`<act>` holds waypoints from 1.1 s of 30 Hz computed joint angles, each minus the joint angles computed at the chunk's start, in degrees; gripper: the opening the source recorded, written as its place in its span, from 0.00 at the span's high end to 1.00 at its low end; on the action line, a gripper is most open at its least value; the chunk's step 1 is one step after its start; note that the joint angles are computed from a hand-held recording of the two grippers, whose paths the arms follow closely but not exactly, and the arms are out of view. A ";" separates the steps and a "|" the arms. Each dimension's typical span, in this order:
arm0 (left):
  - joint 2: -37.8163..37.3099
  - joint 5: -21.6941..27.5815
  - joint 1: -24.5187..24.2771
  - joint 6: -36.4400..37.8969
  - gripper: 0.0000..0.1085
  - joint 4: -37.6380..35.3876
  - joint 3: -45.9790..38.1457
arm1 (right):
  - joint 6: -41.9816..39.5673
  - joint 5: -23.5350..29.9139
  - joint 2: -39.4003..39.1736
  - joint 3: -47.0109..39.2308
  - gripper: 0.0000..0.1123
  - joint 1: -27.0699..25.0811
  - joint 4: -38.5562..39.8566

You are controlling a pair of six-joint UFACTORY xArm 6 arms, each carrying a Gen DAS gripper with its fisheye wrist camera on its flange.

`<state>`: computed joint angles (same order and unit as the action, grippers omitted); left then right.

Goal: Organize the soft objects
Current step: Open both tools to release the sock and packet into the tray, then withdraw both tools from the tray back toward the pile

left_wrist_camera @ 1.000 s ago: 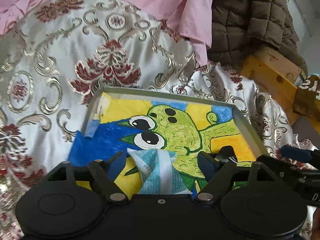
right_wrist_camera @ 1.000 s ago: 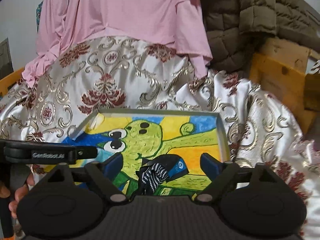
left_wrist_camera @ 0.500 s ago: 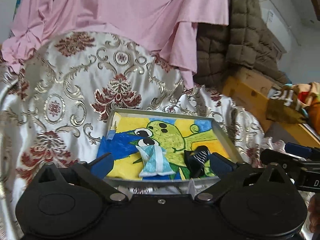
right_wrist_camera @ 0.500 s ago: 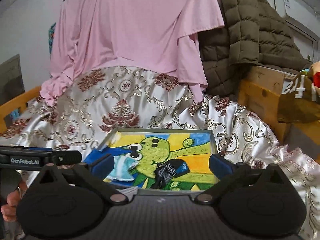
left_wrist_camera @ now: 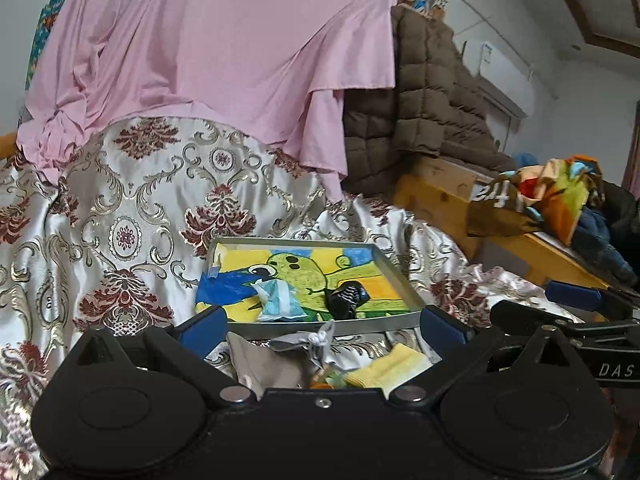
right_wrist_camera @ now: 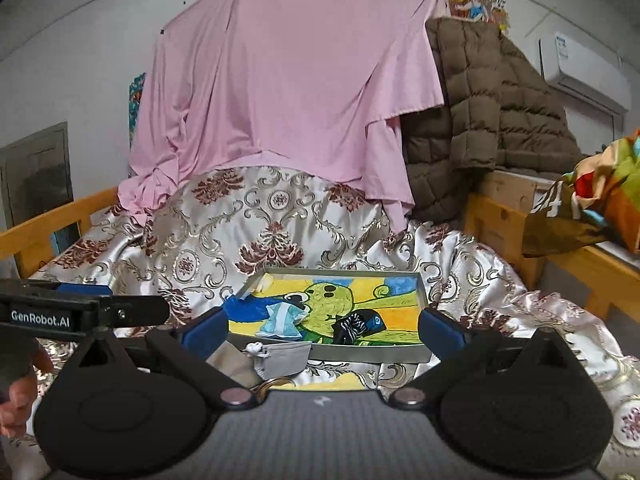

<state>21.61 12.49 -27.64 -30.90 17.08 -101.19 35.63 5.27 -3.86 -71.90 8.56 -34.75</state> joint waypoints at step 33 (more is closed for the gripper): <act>-24.10 -7.64 3.29 -45.43 0.06 50.15 31.04 | 44.60 6.33 -15.97 14.91 0.09 5.42 -46.97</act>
<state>-2.49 4.85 -24.34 -76.33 67.24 -70.15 80.23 11.61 -19.83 -56.99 13.98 -81.72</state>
